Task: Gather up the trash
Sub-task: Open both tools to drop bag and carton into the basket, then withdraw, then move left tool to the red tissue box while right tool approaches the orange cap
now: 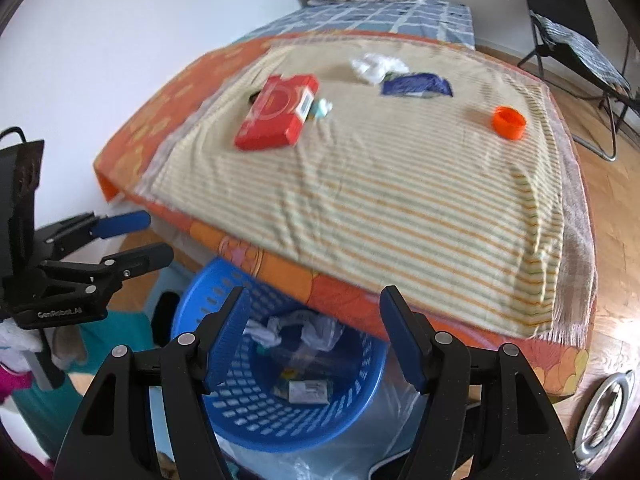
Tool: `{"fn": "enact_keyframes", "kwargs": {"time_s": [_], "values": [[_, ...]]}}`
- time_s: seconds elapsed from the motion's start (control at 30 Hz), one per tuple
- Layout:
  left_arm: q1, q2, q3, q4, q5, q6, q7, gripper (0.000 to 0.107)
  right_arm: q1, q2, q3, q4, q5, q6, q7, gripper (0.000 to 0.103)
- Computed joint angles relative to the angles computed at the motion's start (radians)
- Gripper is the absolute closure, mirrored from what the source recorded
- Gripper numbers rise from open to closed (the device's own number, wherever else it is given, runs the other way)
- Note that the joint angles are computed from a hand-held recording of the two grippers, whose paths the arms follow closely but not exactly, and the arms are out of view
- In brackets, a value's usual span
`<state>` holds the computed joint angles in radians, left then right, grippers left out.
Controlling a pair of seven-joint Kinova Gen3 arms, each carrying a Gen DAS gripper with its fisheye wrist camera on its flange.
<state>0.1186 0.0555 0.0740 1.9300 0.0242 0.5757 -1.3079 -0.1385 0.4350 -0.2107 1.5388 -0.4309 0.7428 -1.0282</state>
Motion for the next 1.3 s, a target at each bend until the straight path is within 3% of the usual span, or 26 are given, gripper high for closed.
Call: {"fn": "enact_keyframes", "kwargs": {"time_s": [0.13, 0.23, 0.47, 0.7, 1.3], "values": [[-0.049, 0.029, -0.012, -0.063, 0.121, 0.039, -0.08, 0.035, 0.002, 0.006, 0.006, -0.032, -0.007, -0.005, -0.021, 0.035], [-0.077, 0.058, -0.019, -0.118, 0.168, 0.074, -0.111, 0.028, 0.001, 0.012, 0.01, -0.057, -0.003, -0.008, -0.039, 0.034], [-0.114, 0.154, -0.029, -0.264, 0.175, 0.143, -0.116, 0.027, -0.001, 0.067, 0.023, -0.176, 0.012, 0.029, -0.11, 0.033], [-0.195, 0.264, -0.019, -0.397, 0.282, 0.213, -0.134, 0.027, 0.007, 0.141, 0.039, -0.318, 0.033, 0.067, -0.206, 0.033], [-0.18, 0.492, -0.033, -0.654, 0.194, 0.3, 0.019, 0.027, 0.022, 0.366, 0.078, -0.703, 0.112, 0.201, -0.477, 0.033]]}}
